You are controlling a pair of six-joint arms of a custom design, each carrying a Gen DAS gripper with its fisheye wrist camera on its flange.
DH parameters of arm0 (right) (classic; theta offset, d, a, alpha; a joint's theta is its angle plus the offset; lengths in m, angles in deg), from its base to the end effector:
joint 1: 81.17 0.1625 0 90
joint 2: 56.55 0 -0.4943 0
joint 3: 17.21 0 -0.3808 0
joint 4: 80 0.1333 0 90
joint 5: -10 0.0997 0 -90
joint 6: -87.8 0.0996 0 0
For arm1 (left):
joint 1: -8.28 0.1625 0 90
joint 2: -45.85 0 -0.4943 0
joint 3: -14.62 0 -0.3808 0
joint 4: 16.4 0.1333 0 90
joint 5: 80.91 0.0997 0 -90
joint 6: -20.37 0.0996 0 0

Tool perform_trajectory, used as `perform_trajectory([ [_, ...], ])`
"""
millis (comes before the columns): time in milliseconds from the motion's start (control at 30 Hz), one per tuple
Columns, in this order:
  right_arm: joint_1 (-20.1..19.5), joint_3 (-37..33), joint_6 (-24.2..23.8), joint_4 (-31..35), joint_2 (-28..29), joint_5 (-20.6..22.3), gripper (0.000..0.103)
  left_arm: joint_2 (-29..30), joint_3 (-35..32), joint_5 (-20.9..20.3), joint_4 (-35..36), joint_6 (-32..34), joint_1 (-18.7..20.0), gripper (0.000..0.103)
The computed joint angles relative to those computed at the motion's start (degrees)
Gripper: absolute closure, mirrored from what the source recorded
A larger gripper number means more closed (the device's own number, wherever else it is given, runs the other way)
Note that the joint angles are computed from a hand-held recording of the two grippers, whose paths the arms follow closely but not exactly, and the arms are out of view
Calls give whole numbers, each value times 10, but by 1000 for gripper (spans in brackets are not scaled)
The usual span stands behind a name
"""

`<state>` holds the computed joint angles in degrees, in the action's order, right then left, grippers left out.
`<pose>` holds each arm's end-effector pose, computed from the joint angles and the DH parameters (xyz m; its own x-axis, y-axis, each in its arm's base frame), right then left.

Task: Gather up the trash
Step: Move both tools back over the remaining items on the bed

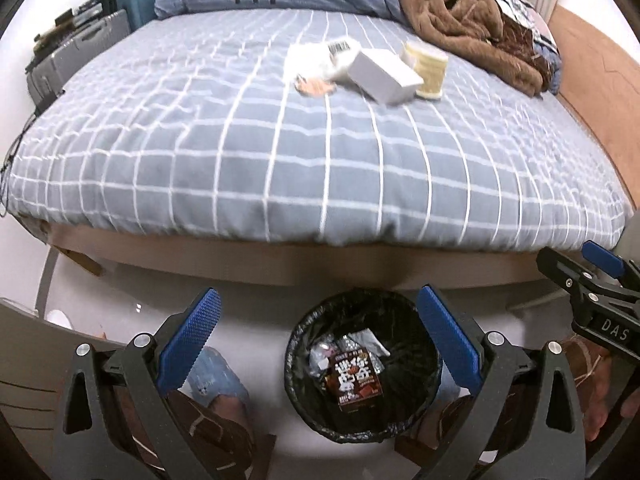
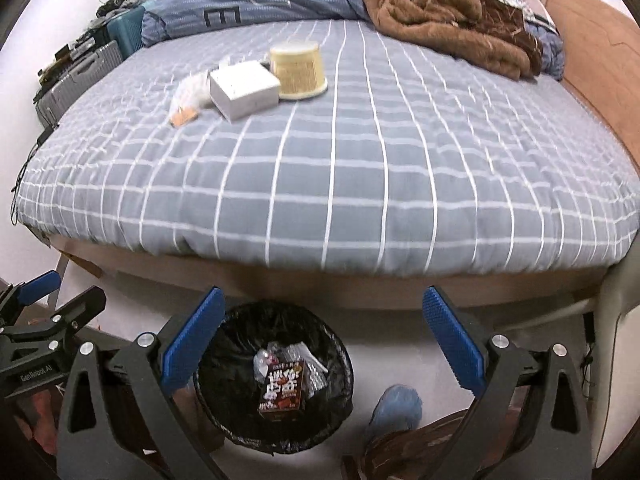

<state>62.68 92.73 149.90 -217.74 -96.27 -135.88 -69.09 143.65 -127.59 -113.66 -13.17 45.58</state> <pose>0.4982 -0.3010 0.0303 -0.6946 0.1824 0.6959 -0.2826 0.8204 -0.4971 -0.0777 -0.3127 0.4342 -0.7498 0.1911 -0.6335 0.4506 0.8486 -0.2773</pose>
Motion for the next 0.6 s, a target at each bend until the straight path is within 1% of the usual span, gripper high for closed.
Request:
perform_trajectory([
  [100, 1, -14, -7, 12, -4, -12, 8, 12, -18, 8, -5, 4, 0, 6],
  [233, -1, -33, -21, 18, -7, -25, 8, 32, -41, 14, -23, 21, 9, 6],
  [400, -10, -55, -62, 4, -5, -38, 8, 61, -66, 23, -57, 49, 26, 6],
  [600, -30, -83, -119, -22, 5, -47, 8, 111, -94, 22, -127, 106, 64, 6],
])
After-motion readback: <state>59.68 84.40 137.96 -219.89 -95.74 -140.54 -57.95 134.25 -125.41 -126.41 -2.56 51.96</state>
